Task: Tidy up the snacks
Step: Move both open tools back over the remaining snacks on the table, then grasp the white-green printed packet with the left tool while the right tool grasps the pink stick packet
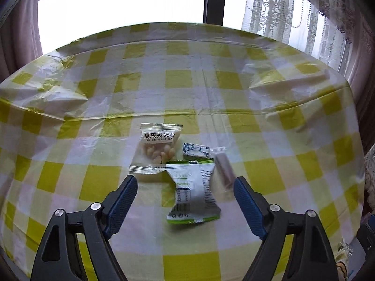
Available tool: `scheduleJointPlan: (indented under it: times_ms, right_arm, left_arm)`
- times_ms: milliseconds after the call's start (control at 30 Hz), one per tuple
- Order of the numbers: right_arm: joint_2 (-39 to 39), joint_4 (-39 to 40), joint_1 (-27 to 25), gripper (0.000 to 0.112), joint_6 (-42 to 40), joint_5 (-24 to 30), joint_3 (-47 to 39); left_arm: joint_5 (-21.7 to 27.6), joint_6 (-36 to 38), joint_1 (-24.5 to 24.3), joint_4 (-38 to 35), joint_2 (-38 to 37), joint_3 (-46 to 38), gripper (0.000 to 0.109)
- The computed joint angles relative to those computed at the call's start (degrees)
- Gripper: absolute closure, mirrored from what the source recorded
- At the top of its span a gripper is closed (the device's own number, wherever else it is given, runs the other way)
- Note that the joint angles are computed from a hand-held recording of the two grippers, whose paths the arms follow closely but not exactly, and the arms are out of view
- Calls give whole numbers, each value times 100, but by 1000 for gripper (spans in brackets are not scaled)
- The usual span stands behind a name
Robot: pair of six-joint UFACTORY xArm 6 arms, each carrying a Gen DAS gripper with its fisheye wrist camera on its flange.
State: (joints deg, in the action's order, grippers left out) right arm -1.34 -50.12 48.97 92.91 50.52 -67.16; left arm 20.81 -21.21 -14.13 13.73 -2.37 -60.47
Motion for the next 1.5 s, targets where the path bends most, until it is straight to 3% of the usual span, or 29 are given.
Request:
scheduleJointPlan:
  times_ms: [300, 833, 1100, 1367, 1400, 1500]
  right_arm:
    - [653, 139, -49, 20, -476, -86, -727]
    - [2129, 503, -169, 20, -1467, -169, -2482]
    - [2830, 441, -226, 20, -1667, -298, -3326]
    - [3845, 402, -170, 21, -2397, -133, -4699]
    - [3974, 474, -173, 22, -2504, -101, -4876]
    - [4318, 645, -173, 25, -2770, 31, -5359]
  left_arm:
    - [196, 691, -62, -727, 542, -315, 67]
    - [-16, 996, 34, -971, 384, -61, 69]
    - [-207, 1076, 268, -1215, -54, 487, 69]
    - [-416, 1569, 489, -2141, -404, 922, 68]
    - [-466, 1739, 506, -2410, -423, 958, 68]
    - [-614, 1673, 560, -2535, -462, 1043, 53]
